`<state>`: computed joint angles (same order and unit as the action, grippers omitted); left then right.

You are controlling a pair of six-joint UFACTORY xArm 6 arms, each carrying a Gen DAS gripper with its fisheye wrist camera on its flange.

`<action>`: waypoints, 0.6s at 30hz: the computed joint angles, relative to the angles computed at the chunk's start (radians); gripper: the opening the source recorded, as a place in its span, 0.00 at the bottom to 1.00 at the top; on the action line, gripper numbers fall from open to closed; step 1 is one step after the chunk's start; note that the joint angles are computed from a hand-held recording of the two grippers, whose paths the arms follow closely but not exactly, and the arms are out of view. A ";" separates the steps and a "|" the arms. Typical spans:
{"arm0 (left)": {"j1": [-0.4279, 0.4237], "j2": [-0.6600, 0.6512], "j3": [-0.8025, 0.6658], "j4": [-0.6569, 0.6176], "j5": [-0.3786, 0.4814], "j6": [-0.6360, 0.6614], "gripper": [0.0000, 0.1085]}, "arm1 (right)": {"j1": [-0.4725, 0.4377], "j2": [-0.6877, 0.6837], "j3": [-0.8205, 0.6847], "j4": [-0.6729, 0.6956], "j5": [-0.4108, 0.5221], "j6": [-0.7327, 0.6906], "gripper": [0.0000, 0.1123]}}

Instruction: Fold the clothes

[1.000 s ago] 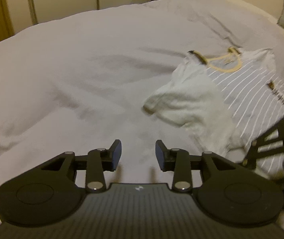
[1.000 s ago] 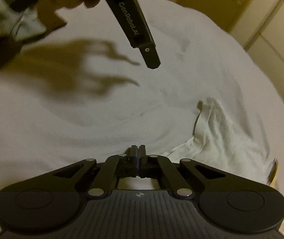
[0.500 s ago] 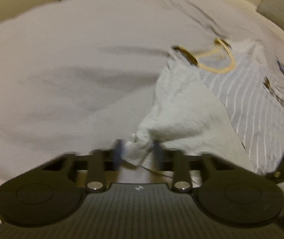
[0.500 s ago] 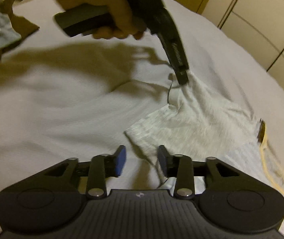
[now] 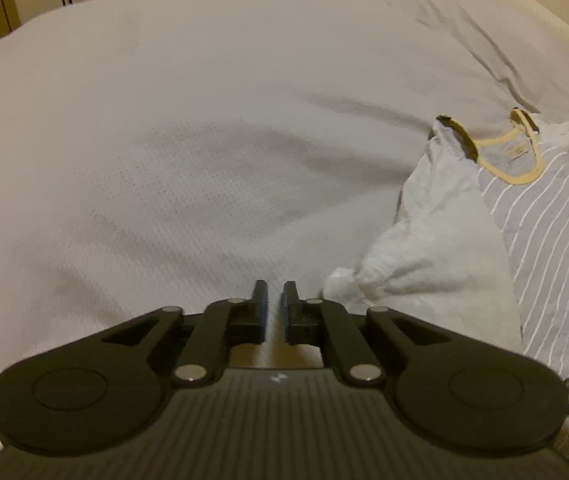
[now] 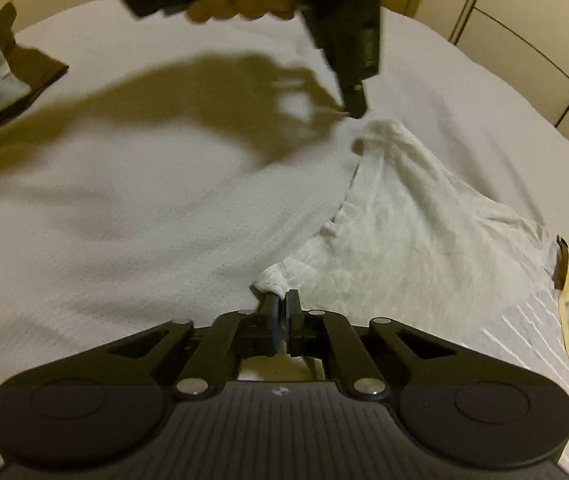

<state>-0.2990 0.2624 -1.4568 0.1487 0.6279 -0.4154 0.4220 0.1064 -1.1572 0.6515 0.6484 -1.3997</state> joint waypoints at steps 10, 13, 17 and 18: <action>-0.180 -0.080 0.039 0.185 -0.032 -0.267 0.27 | -0.233 -0.264 0.148 -0.089 0.113 0.218 0.23; -0.262 -0.024 -0.056 0.159 0.002 -0.239 0.33 | -0.377 -0.297 0.134 -0.187 0.153 0.316 0.24; -0.371 0.083 -0.241 0.136 0.065 -0.236 0.43 | -0.585 -0.306 0.077 -0.274 0.228 0.377 0.31; -0.400 0.120 -0.302 0.142 0.089 -0.248 0.44 | -0.642 -0.290 0.046 -0.285 0.256 0.390 0.34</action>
